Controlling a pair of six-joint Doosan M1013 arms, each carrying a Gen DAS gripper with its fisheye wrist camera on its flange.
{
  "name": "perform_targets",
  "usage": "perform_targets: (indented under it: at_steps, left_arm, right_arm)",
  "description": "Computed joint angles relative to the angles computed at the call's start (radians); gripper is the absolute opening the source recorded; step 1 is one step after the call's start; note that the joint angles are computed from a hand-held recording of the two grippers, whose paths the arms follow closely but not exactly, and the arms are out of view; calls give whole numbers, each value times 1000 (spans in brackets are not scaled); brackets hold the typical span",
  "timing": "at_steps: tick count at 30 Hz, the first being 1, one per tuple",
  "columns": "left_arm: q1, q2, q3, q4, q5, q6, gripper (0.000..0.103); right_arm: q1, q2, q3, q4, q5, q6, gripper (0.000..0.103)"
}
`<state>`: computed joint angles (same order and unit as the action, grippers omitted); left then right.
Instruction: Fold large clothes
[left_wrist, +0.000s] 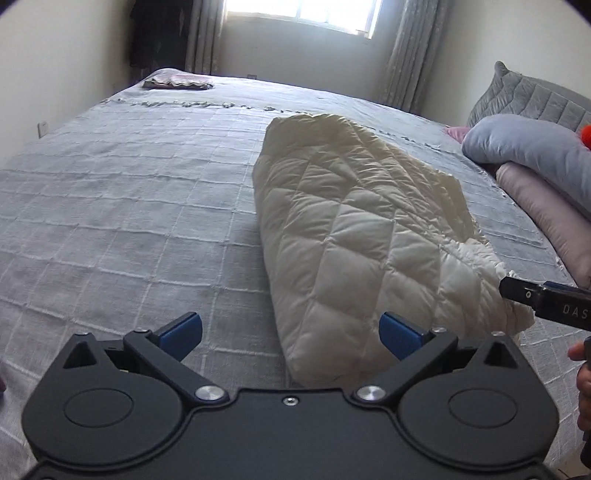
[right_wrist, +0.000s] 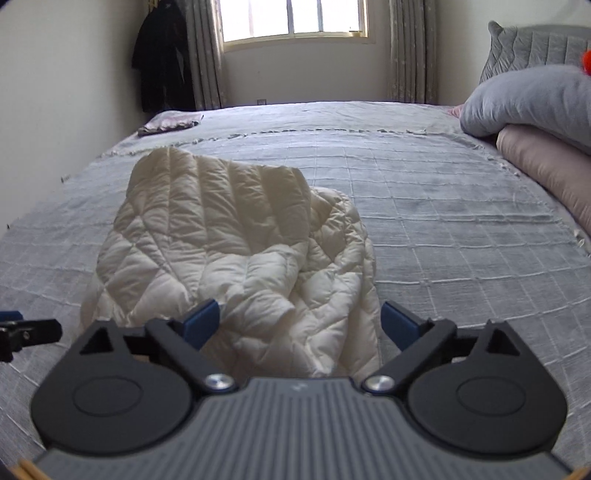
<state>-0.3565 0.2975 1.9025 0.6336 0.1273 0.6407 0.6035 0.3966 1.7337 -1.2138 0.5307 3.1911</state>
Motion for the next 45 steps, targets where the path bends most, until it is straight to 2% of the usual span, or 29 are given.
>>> perform_targets:
  at_steps: [2,4,10,20,34,45]
  left_arm:
    - [3,-2,-3,-133,30,111,103]
    - [6,-3,-4,-166,58,127,103]
    - [1,-9,4,48,119,-97,103]
    - [-13,-12,2,177,191,-226,103]
    - [-33,-10,2,250,225,-281,103]
    - [-53,-8,1,286,237,-301,103]
  right_arm:
    - [15,6,-8,-18,23,0,99]
    - [27,12,-14,-20,32,-6,99]
    - [46,33,-39,21,32,-81,100]
    - [59,45,-58,46,58,-96,102]
    - [62,26,-33,30,78,-64,102]
    - [57,10,-13,35,61,-58,102]
